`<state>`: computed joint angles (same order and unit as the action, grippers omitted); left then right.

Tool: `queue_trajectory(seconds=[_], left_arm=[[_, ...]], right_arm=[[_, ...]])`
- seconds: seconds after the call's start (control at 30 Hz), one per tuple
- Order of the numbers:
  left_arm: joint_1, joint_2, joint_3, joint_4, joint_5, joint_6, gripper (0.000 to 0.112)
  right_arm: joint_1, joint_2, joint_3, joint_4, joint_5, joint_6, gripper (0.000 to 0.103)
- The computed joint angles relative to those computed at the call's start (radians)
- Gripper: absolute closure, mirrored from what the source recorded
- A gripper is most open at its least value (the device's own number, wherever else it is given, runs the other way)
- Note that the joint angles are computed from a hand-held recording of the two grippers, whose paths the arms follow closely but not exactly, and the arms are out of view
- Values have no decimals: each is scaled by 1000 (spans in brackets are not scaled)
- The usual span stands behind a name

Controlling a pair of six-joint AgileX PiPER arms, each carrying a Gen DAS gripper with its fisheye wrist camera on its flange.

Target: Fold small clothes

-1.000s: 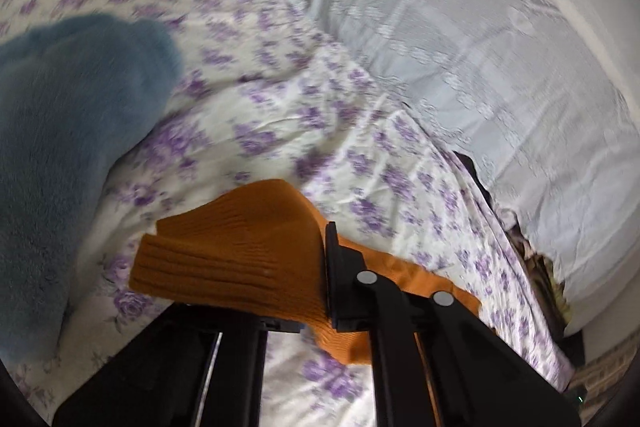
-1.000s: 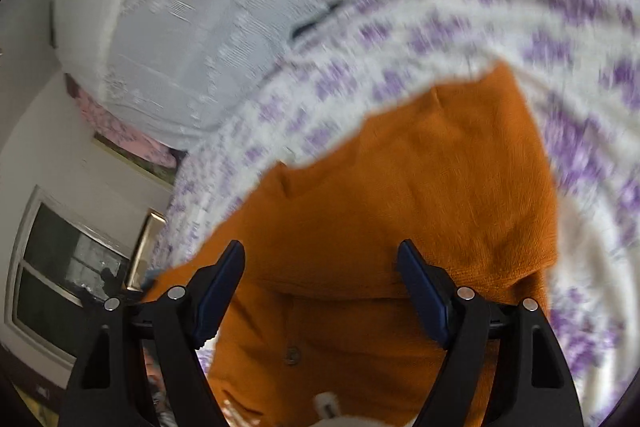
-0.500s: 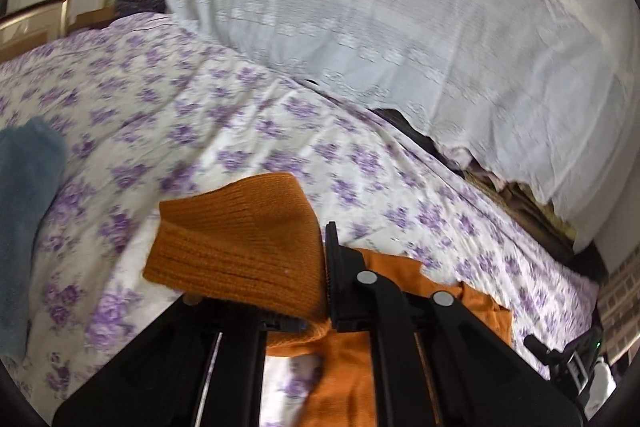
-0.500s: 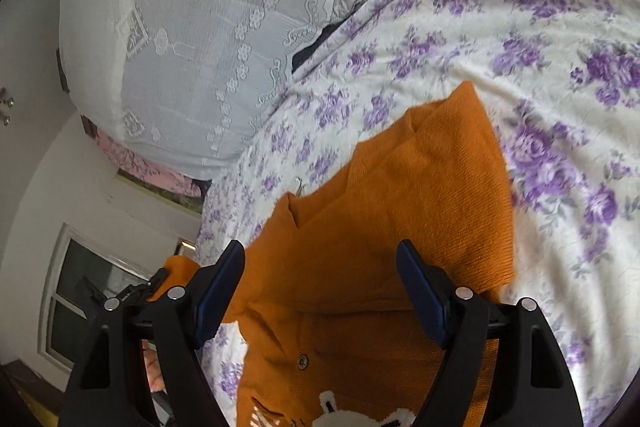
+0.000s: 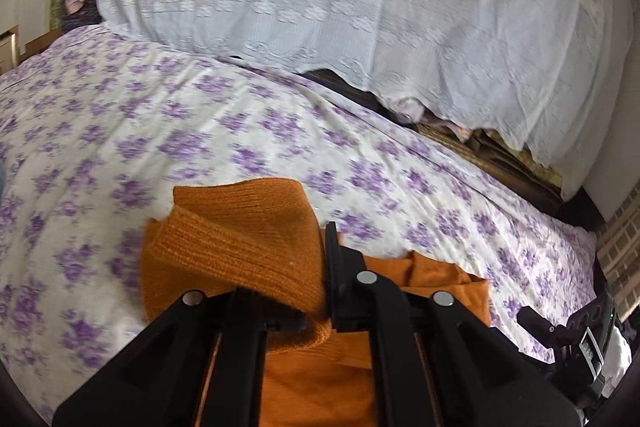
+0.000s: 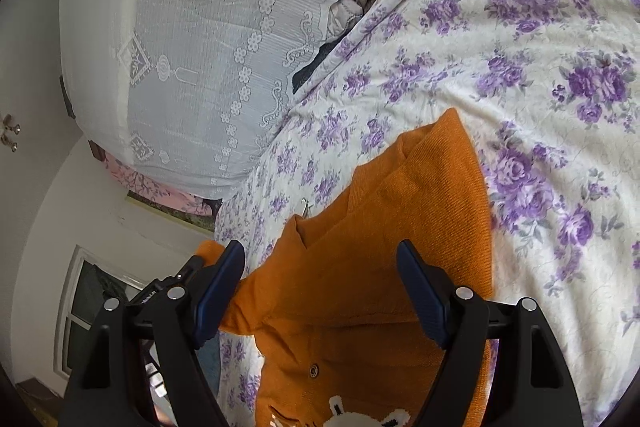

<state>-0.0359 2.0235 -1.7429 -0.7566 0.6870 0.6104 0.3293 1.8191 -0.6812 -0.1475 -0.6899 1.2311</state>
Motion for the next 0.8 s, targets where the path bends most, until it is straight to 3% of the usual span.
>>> queue_trajectory(seconds=[0.47,0.7,0.77,0.8], left_arm=[[-239,-32,137,33,-96,31,106],[-328,25,150,162,-137,-43,106],[-343,44,134,210,-128,-76,102],[-346,48,135,213,-125,-73,93]], right_arm=[[-76,-17,78,-20,-101,67,24],[-95,-20,100,-26,-129,82,24],[-98,-19,101,-26,-133,85,24],[-100,-19,101,-28,-135,89,24]])
